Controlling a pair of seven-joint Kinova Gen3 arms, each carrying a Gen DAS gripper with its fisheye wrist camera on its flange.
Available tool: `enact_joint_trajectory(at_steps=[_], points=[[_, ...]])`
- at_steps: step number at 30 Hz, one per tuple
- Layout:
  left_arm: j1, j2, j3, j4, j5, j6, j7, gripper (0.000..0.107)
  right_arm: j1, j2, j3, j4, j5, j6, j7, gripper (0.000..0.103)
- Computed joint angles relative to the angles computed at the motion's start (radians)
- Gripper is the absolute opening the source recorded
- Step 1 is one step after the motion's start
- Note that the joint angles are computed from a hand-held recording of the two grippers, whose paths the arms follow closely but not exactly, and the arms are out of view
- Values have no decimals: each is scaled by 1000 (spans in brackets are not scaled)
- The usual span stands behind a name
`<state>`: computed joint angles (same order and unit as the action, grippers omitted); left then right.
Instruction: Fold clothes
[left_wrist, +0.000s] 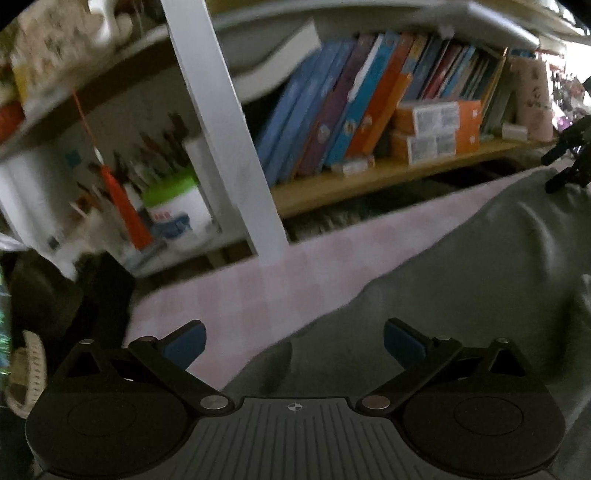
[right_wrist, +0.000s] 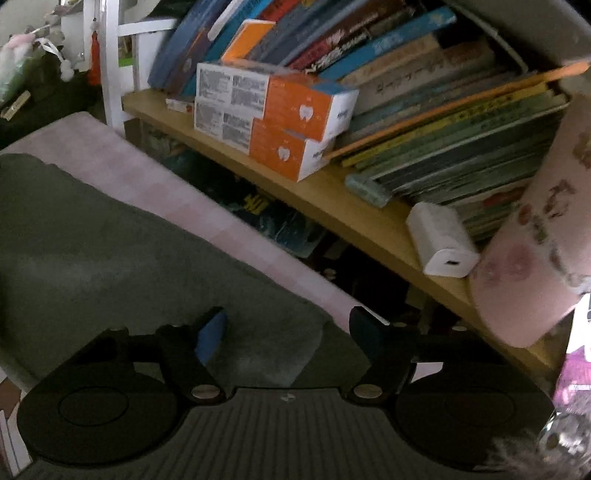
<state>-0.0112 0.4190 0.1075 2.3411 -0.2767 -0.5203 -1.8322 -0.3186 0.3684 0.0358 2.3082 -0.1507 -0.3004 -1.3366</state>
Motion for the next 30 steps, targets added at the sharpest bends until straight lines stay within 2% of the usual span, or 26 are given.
enact_joint_trajectory(at_steps=[4, 7, 10, 13, 15, 16, 17, 18, 20, 21, 23, 24, 25, 28, 30], points=[[-84, 44, 78, -82, -101, 117, 85, 96, 174, 27, -139, -4, 154, -23, -99, 72], [-139, 81, 138, -122, -176, 166, 118, 95, 288, 45, -224, -14, 261, -26, -178, 74], [-231, 114, 232, -154, -261, 211, 164, 95, 422, 68, -349, -17, 276, -35, -165, 74], [-338, 142, 345, -180, -324, 268, 214, 94, 530, 91, -460, -11, 236, -53, -98, 73], [-420, 164, 438, -196, -362, 323, 261, 89, 558, 97, -487, -4, 253, -66, -99, 68], [-445, 171, 468, -201, -368, 342, 268, 87, 559, 96, -483, -1, 281, -71, -121, 60], [-464, 176, 492, -204, -359, 358, 260, 86, 556, 94, -474, 2, 309, -77, -150, 47], [-479, 179, 512, -206, -352, 372, 249, 85, 557, 91, -473, 6, 323, -83, -171, 41], [-506, 183, 552, -214, -336, 407, 234, 82, 574, 91, -494, 13, 312, -87, -174, 23], [-516, 181, 567, -215, -325, 421, 226, 75, 560, 88, -489, 21, 286, -99, -167, 19], [-542, 178, 604, -211, -310, 439, 213, 50, 481, 70, -436, 42, 205, -124, -138, 14], [-532, 169, 594, -203, -289, 427, 203, 30, 435, 60, -405, 53, 164, -137, -121, 14], [-503, 152, 567, -192, -251, 408, 180, 26, 388, 52, -373, 67, 124, -155, -104, 13], [-369, 80, 428, -135, -129, 301, 111, 22, 249, 18, -283, 132, 2, -265, -40, 13], [-320, 39, 372, -87, -97, 220, 124, 21, 157, -15, -238, 187, -80, -346, -2, 13]])
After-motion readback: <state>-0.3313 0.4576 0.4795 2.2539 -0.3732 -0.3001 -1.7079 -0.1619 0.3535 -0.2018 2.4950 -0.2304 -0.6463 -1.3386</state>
